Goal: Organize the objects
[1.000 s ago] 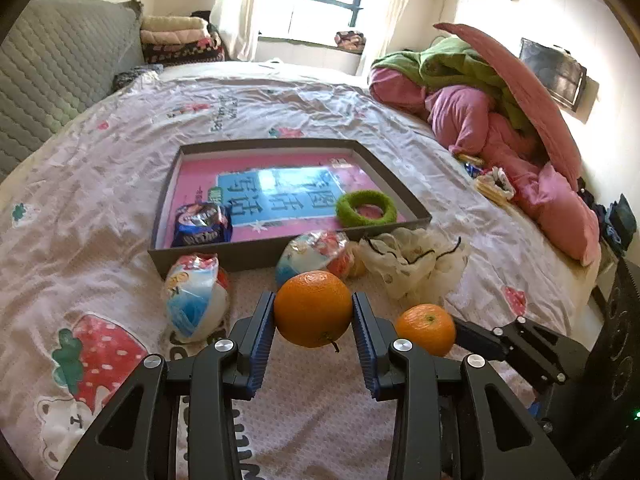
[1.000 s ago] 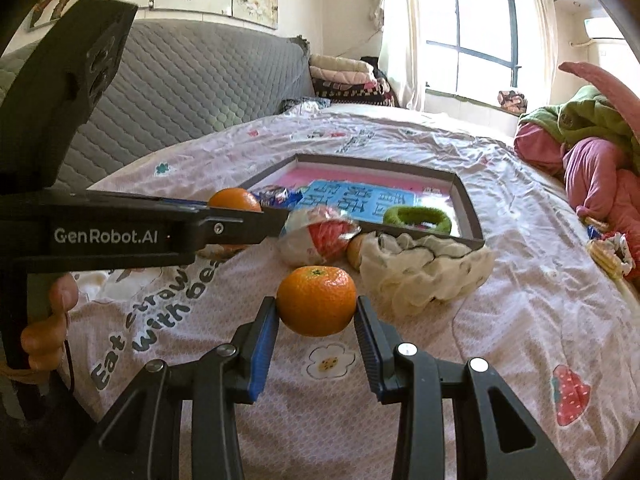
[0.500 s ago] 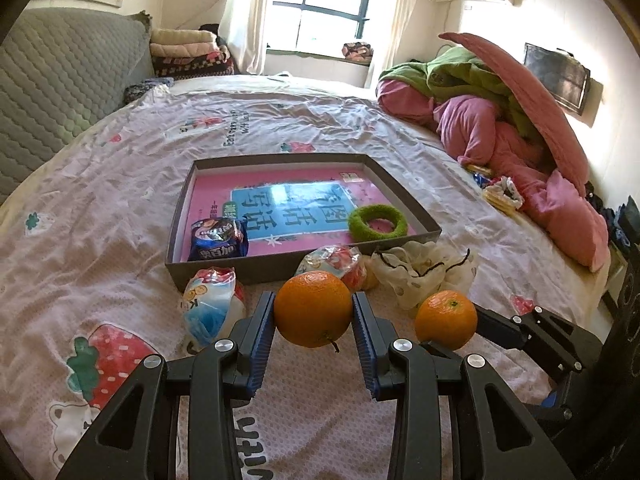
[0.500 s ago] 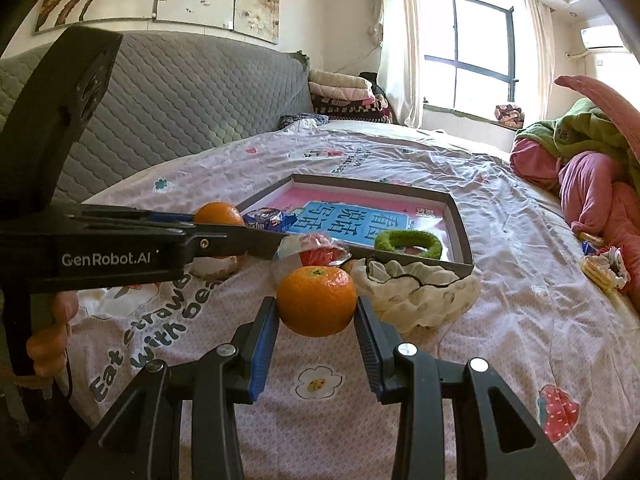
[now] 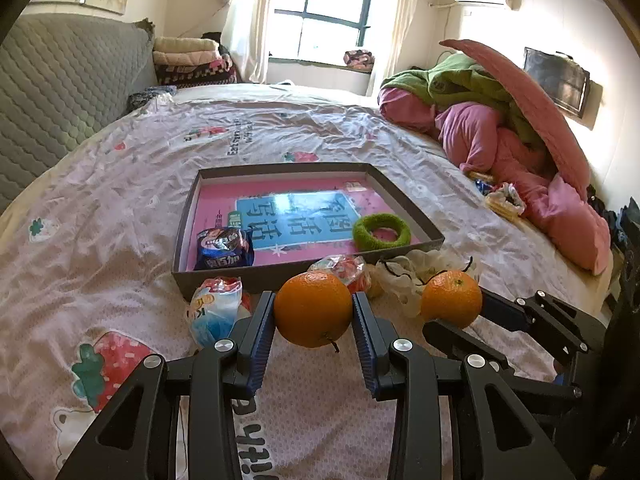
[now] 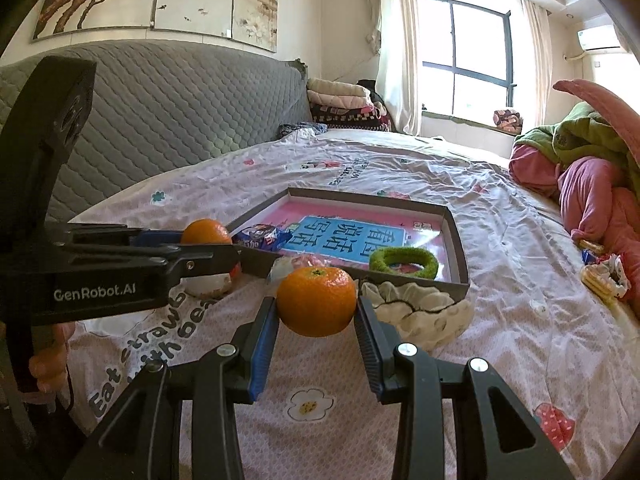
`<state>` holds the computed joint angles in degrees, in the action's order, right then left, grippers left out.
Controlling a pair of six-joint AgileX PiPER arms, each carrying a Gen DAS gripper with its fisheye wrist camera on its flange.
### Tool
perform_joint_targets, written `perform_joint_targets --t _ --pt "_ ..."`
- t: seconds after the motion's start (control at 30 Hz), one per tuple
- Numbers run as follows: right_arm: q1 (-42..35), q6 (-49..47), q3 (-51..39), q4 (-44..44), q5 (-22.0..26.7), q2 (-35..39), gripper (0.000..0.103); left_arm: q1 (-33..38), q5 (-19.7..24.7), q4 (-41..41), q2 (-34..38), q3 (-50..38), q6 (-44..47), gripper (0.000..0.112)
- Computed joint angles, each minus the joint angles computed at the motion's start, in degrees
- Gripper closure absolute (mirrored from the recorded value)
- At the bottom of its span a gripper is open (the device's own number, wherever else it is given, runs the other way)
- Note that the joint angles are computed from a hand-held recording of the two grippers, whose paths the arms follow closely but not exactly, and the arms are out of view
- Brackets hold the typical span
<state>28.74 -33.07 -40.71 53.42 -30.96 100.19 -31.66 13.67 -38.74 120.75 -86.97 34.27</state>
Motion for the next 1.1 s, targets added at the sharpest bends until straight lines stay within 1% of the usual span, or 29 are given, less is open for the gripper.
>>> perform_joint_targets --t 0.17,0.47,0.53,0.67,0.73,0.8,0.87,1.0,1.1 --pt "-1.1 -0.3 -0.6 -1.1 0.4 -0.2 0.064 -0.3 -0.9 1.2 0.1 0.1 -1.0 0.073" --pt "-2.0 1.1 -0.8 -3.5 0.4 -0.2 0.064 -0.5 -2.4 -2.7 0.1 0.5 3.2 0.073" --pt "-2.3 1.6 -0.9 -4.1 0.6 -0.2 0.064 -0.7 -2.7 -0.7 0.3 0.1 1.4 0.073" --pt "-2.9 2.3 -1.1 -5.1 1.0 -0.3 0.064 -0.9 -3.2 -0.4 0.3 0.0 1.1 0.073" --pt "-3.3 2.3 -1.3 -5.4 1.2 -0.3 0.064 -0.8 -2.8 -0.8 0.6 -0.3 1.5 0.073" --pt "-3.7 2.0 -1.6 -5.5 1.4 -0.3 0.064 -0.9 -2.7 0.5 0.9 -0.8 0.1 0.073" --pt "-4.0 2.3 -1.6 -6.0 1.5 -0.5 0.064 -0.8 -2.8 -1.6 0.7 -0.4 2.2 0.073" --pt "-4.6 2.5 -2.2 -6.8 2.2 -0.3 0.064 -0.7 -2.7 -2.1 1.0 -1.4 2.5 0.073" --pt "-4.9 2.3 -2.5 -7.3 2.4 -0.3 0.064 -0.8 -2.7 0.0 1.2 -2.2 0.5 0.073"
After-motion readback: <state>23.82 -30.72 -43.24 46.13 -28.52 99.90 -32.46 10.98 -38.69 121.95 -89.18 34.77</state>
